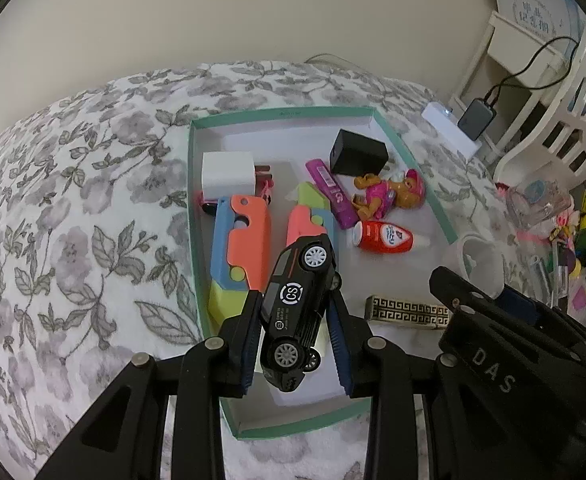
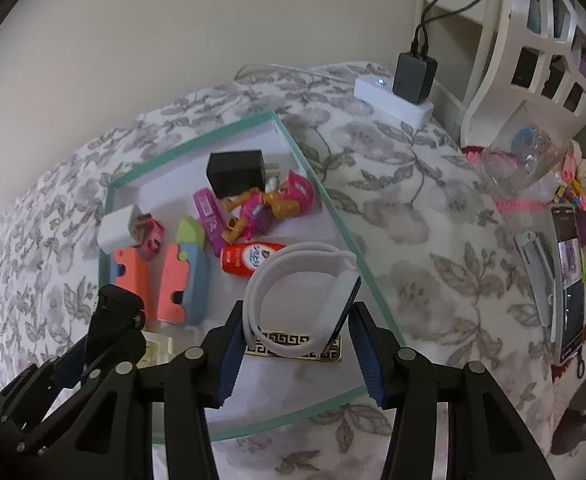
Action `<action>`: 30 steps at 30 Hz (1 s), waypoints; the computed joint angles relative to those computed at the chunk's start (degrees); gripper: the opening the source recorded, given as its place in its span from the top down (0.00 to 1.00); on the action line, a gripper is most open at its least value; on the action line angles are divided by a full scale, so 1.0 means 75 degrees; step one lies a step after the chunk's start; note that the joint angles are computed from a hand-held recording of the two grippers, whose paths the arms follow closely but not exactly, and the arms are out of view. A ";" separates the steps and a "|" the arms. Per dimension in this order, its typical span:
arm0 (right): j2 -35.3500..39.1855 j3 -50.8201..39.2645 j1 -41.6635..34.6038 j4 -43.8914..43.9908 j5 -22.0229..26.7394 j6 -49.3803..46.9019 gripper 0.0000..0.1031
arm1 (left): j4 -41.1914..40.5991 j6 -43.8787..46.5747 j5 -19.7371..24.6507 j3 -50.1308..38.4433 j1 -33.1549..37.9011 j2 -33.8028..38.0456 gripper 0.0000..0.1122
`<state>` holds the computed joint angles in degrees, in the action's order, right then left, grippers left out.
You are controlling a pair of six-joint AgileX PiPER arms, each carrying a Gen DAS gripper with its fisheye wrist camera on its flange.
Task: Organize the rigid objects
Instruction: 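Carry the toy car and smartwatch into the tray and open both tools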
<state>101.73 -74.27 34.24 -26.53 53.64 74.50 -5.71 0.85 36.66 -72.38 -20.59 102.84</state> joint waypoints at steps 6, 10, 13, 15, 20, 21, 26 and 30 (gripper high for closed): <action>0.0184 0.0034 -0.0145 0.0289 0.0065 -0.0167 0.48 | 0.0125 -0.0083 0.0023 -0.0023 -0.0072 0.0123 0.70; 0.0224 0.0096 -0.0199 0.0419 0.0019 -0.0257 0.48 | 0.0160 -0.0098 0.0057 -0.0031 -0.0073 0.0168 0.70; 0.0255 0.0114 -0.0233 0.0483 -0.0003 -0.0319 0.48 | 0.0275 -0.0234 0.0056 -0.0051 -0.0134 0.0208 0.70; 0.0287 0.0108 -0.0258 0.0532 0.0001 -0.0377 0.47 | 0.0288 -0.0237 0.0077 -0.0057 -0.0139 0.0225 0.70; 0.0359 0.0049 -0.0242 0.0513 0.0090 -0.0401 0.47 | 0.0138 -0.0123 0.0192 -0.0115 -0.0096 0.0252 0.70; 0.0350 0.0050 -0.0238 0.0472 0.0097 -0.0369 0.47 | 0.0090 -0.0100 0.0228 -0.0143 -0.0077 0.0262 0.70; 0.0303 -0.0022 -0.0220 0.0419 0.0180 -0.0394 0.47 | -0.0179 0.0055 0.0360 -0.0211 0.0030 0.0187 0.69; 0.0132 -0.0122 -0.0091 0.0090 0.0356 -0.0195 0.47 | -0.0543 0.0271 0.0496 -0.0264 0.0206 0.0002 0.69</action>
